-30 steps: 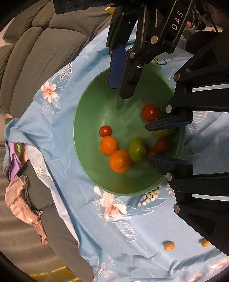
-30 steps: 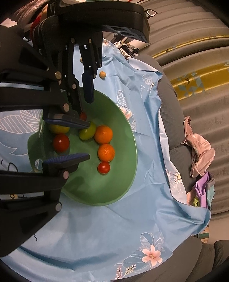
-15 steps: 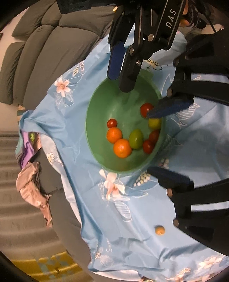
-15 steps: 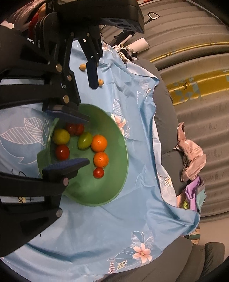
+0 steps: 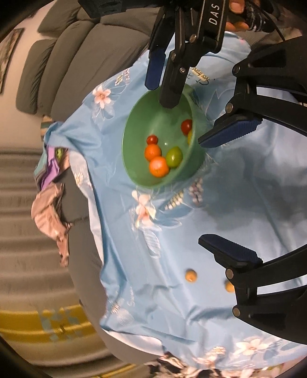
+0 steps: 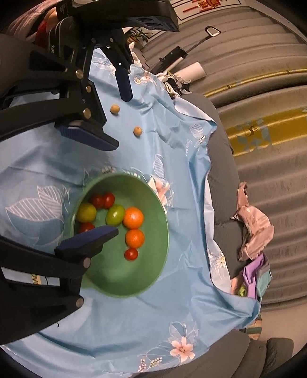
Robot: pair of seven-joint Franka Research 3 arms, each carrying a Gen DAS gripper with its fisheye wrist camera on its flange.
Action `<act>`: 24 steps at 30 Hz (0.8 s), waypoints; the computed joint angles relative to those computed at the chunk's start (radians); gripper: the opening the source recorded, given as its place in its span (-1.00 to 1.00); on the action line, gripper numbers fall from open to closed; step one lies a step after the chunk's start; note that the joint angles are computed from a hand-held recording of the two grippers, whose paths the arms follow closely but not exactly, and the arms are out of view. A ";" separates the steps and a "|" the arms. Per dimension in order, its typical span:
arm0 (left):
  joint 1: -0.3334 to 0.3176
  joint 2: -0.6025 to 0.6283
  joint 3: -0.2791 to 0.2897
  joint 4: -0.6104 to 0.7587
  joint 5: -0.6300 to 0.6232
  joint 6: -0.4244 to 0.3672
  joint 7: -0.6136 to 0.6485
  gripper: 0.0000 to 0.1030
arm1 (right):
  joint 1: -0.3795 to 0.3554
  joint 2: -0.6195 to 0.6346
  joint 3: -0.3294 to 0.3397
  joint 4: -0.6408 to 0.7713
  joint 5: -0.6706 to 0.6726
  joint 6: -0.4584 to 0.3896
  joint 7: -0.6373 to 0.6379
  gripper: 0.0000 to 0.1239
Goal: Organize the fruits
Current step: 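Move both open tools back over the two small yellow fruits on the cloth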
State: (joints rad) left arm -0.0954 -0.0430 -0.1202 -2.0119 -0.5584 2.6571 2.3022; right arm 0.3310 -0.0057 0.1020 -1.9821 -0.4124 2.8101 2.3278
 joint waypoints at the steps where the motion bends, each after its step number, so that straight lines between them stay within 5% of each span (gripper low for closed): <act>1: 0.004 -0.003 0.004 -0.004 -0.002 0.001 -0.007 0.47 | 0.003 0.007 0.003 0.007 0.030 -0.003 -0.025 0.10; 24: 0.123 0.002 0.076 -0.092 -0.026 -0.030 -0.076 0.47 | 0.136 0.248 -0.002 0.285 0.343 -0.162 -0.386 0.12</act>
State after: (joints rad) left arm 0.0278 -0.0409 -0.0446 -2.1034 -0.5847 2.6273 2.2263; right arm 0.4673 0.2420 0.0995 -1.6974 -0.0692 2.6477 1.9414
